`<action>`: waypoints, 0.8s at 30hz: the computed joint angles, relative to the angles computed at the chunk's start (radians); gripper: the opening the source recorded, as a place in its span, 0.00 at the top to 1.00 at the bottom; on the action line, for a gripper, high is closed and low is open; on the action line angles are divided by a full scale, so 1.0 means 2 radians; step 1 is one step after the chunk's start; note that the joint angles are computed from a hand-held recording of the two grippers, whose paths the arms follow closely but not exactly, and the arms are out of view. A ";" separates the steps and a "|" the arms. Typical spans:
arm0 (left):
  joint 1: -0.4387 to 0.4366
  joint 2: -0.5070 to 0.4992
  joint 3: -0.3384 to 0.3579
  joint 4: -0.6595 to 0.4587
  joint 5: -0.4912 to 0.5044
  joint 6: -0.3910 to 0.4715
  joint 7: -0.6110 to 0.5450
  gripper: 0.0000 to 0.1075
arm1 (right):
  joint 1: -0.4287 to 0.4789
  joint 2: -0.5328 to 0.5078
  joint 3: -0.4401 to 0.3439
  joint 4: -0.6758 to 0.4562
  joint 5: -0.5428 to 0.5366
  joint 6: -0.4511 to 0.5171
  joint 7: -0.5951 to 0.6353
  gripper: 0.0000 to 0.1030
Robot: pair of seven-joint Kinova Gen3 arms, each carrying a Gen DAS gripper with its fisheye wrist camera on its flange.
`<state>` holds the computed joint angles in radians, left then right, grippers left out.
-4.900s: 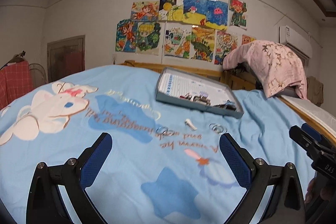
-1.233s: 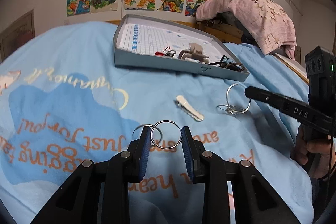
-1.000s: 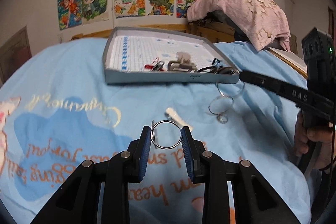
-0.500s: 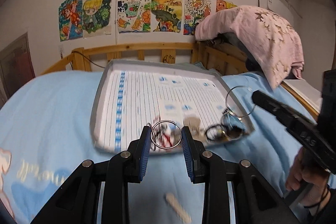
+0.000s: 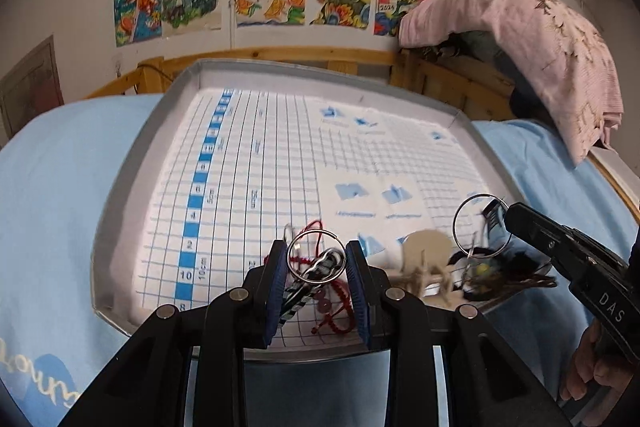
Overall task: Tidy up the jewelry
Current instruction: 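Carry the silver ring into the tray with the left tool while the right tool carries its ring there, then open both tools over the tray and withdraw them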
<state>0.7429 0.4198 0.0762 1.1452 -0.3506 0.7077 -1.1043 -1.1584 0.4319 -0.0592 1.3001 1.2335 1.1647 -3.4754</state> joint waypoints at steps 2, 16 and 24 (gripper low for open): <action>0.000 0.000 -0.001 0.001 0.000 0.000 0.003 0.74 | 0.007 0.001 -0.002 -0.001 -0.013 -0.006 0.003 0.98; 0.031 -0.028 -0.024 0.037 -0.083 -0.018 0.085 0.28 | -0.004 0.010 0.008 -0.034 -0.053 0.030 0.031 0.97; 0.051 -0.076 -0.030 0.087 -0.151 -0.034 0.193 0.07 | -0.033 0.001 0.009 -0.034 -0.033 0.076 0.014 0.59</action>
<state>0.8453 0.2684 0.0164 1.3202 -0.6522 0.6392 -0.7185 -1.2252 0.4336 -0.0414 1.2319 1.1683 1.3163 -3.4476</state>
